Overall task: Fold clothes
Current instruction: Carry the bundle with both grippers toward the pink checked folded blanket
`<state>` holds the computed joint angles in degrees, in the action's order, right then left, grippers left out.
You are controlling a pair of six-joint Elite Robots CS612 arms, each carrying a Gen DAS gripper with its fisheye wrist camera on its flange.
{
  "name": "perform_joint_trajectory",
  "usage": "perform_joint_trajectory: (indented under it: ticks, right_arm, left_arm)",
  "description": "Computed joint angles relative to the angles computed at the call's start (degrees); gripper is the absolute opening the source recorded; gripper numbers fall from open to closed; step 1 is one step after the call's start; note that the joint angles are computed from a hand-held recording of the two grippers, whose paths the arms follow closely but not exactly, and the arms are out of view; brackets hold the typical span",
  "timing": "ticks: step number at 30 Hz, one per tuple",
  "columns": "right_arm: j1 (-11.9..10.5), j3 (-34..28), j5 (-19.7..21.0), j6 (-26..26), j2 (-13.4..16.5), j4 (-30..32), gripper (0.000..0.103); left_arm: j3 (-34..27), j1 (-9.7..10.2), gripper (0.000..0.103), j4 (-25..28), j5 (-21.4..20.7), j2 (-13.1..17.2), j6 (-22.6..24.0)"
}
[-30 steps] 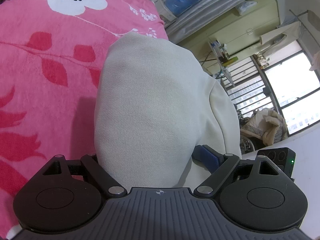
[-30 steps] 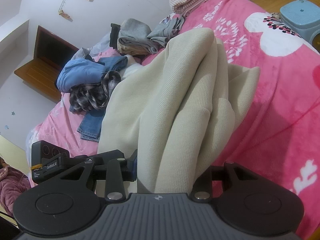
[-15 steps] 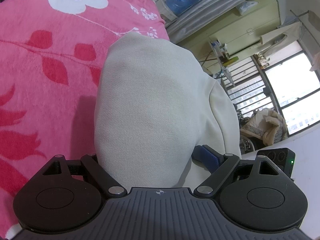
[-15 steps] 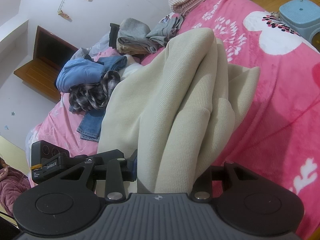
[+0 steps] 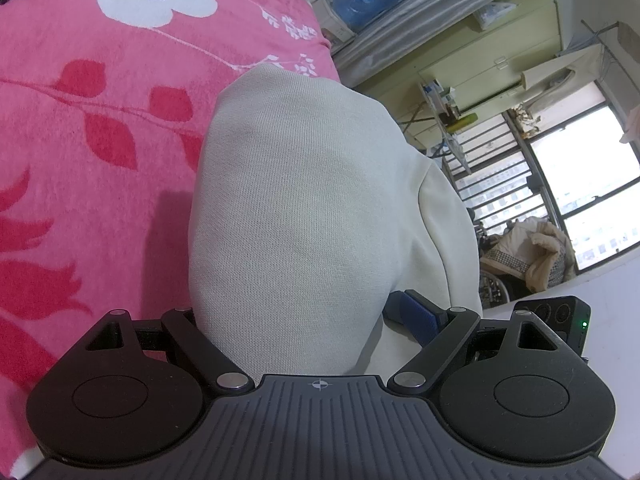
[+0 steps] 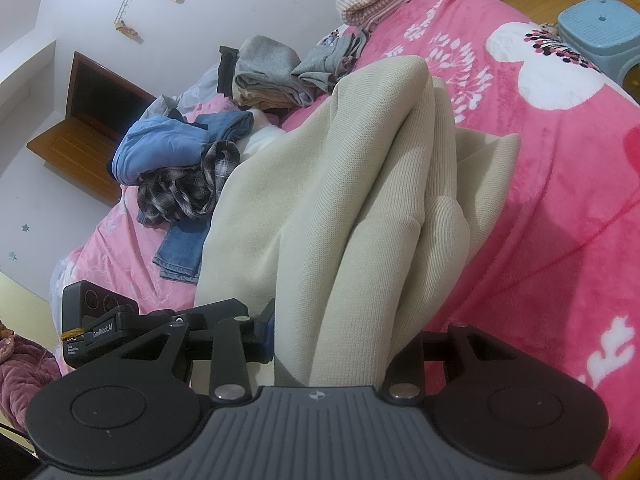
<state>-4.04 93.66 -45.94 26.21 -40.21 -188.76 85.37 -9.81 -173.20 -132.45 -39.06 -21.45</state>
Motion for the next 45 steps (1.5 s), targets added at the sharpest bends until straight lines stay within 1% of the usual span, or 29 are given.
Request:
perform_joint_trajectory:
  ticks: [5, 10, 16, 20, 23, 27, 31, 33, 36, 39, 42, 45]
  right_arm:
    - [-0.03, -0.44, 0.1, -0.44, 0.18, 0.44, 0.042]
    - [-0.05, -1.74, 0.02, -1.47, 0.62, 2.58, 0.042]
    - [0.04, -5.1, -0.47, -1.9, 2.18, 5.11, 0.042]
    - [0.17, -8.36, -0.95, -1.59, 3.66, 6.3, 0.042]
    - [0.3, -11.9, -1.09, -0.49, 5.26, 6.02, 0.042]
    - [0.49, -18.1, -1.49, 2.34, 7.98, 3.79, 0.042]
    - [0.38, -25.27, -1.34, 7.08, 10.84, 1.05, 0.042]
    - [0.26, -29.34, -1.0, 9.2, 12.15, 0.78, 0.042]
    - [0.17, -34.86, -0.59, 9.79, 13.41, 2.5, 0.042]
    - [0.15, -39.45, -0.53, 9.17, 14.01, 5.42, 0.042]
    - [0.11, -42.57, -0.67, 8.64, 13.84, 7.98, 0.042]
    - [0.07, -44.44, -0.49, 8.19, 13.12, 10.24, 0.042]
  left_arm:
    - [-0.28, -0.02, 0.086, -0.04, 0.06, 0.19, 0.19]
    - [-1.64, -0.05, 0.086, 1.34, 0.23, 0.94, 0.74]
    - [-5.13, 0.09, 0.086, 3.77, 0.25, 2.75, 1.17]
    - [-8.52, 0.26, 0.086, 6.44, 0.44, 3.9, 2.81]
    - [-11.96, 0.53, 0.086, 8.93, 0.7, 4.75, 5.08]
    - [-17.78, 0.78, 0.086, 13.01, 1.52, 5.82, 9.08]
    - [-23.93, 0.56, 0.086, 16.89, 3.72, 6.35, 13.87]
    - [-26.5, 0.51, 0.086, 18.02, 4.42, 6.53, 15.23]
    - [-30.24, 0.47, 0.086, 19.41, 5.15, 6.9, 15.66]
    - [-33.16, 0.46, 0.086, 19.6, 5.26, 7.21, 14.46]
    - [-35.04, 0.52, 0.086, 19.44, 4.8, 7.14, 12.66]
    - [-36.33, 0.5, 0.086, 20.78, 4.73, 6.47, 12.47]
